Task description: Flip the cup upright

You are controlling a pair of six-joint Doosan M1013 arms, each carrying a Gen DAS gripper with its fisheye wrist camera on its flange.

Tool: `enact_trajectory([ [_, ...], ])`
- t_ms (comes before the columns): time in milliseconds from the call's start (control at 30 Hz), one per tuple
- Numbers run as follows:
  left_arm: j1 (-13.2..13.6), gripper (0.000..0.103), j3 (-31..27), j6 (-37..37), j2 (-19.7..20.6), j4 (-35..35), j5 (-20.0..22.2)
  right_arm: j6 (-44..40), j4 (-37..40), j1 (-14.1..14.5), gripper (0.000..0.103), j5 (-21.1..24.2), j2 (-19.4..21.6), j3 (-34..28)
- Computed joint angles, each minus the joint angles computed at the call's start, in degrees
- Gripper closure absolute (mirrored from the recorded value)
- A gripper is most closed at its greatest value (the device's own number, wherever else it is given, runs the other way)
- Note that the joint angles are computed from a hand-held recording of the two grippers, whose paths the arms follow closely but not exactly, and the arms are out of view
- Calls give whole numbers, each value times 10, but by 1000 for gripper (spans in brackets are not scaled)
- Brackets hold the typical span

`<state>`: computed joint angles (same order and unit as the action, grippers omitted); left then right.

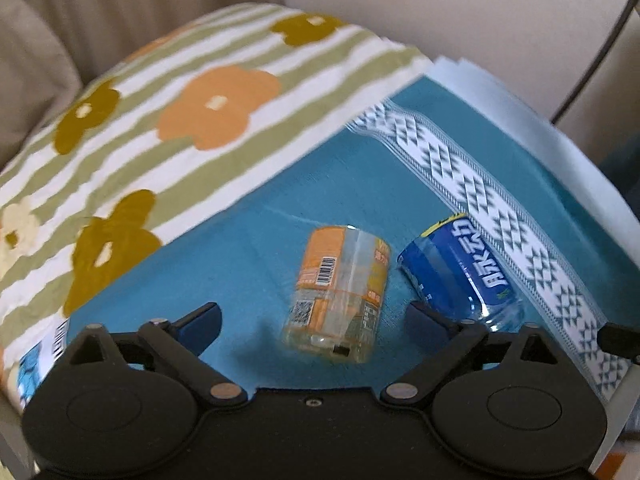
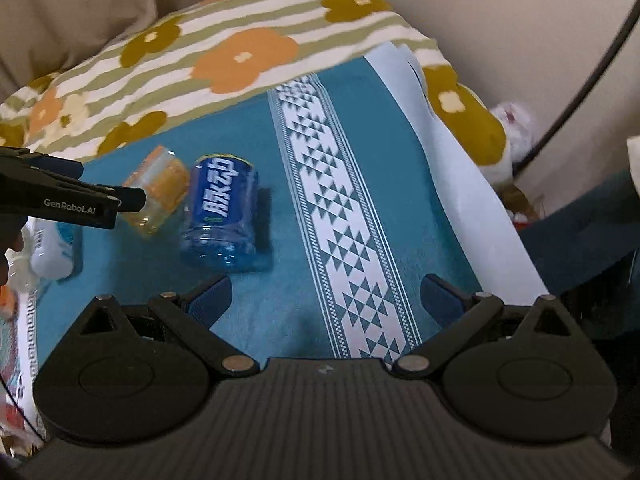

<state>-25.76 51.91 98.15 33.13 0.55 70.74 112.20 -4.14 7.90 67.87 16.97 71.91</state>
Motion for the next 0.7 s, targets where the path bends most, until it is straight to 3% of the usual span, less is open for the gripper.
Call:
enact_trajectory([
  [233, 7, 19, -40, 33, 37, -36, 58, 43, -6, 1, 0, 21, 8, 0],
  [333, 6, 36, -46, 34, 44, -36, 71, 54, -7, 1, 0, 22, 8, 2],
  [700, 5, 38, -38, 18, 36, -29, 56, 50, 3, -2, 0, 15, 6, 3],
])
